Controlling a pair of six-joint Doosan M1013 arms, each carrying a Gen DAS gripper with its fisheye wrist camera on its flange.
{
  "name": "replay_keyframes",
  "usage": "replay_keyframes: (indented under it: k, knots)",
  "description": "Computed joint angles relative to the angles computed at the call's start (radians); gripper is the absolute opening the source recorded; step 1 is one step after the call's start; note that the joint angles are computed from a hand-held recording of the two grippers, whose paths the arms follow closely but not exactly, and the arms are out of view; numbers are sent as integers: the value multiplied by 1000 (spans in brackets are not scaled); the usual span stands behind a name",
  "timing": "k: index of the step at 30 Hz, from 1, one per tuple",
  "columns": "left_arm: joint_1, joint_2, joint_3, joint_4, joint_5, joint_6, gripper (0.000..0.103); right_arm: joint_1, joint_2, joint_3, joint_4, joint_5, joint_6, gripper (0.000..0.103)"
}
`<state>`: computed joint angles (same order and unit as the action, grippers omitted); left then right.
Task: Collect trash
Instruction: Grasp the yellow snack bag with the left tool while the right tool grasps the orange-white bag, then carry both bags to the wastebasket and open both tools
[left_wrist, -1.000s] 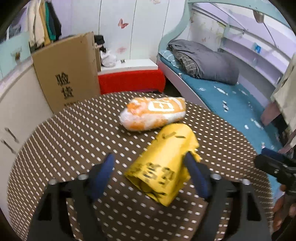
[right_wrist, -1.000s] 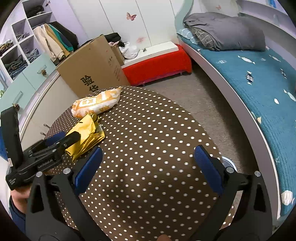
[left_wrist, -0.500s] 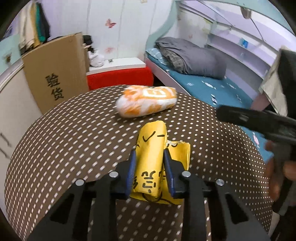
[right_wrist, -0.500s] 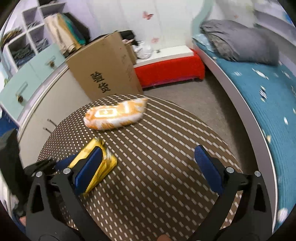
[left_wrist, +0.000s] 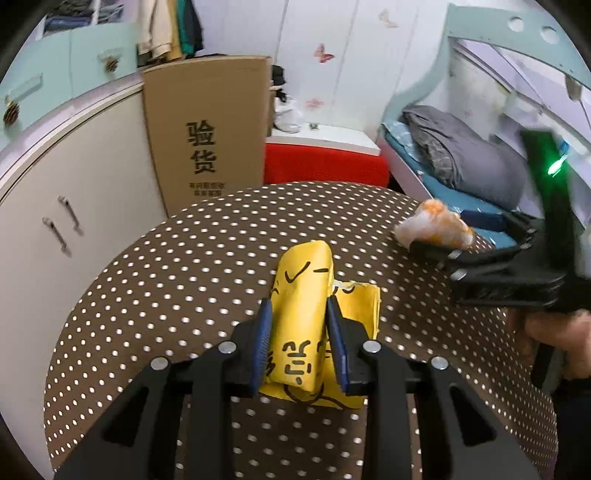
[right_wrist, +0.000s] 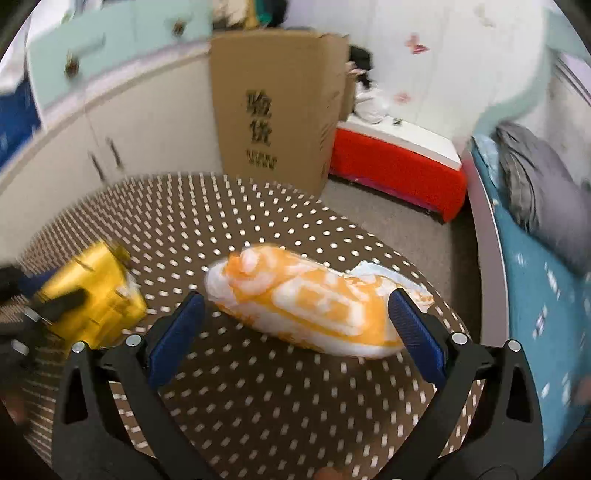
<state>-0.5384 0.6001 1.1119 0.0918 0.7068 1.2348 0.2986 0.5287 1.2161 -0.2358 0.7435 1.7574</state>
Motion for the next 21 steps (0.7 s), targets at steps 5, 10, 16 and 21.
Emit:
replay_keyframes:
  k: [5,10,16,21]
  knots:
    - [3,-8,6,-5,-1,-1,29,-14,-31,47,-16,-34,73,45]
    - [-7,-27,26,-26,-17,-11,29,-42,-119,161,157,-138,70,42]
    - [-38,-78,77,-30,-61,-13,29,-72,-254,322,375,-269,47,42]
    - [-76,-112,100,-55,-91,12,29,-101,-371,447,490,-348,31,42]
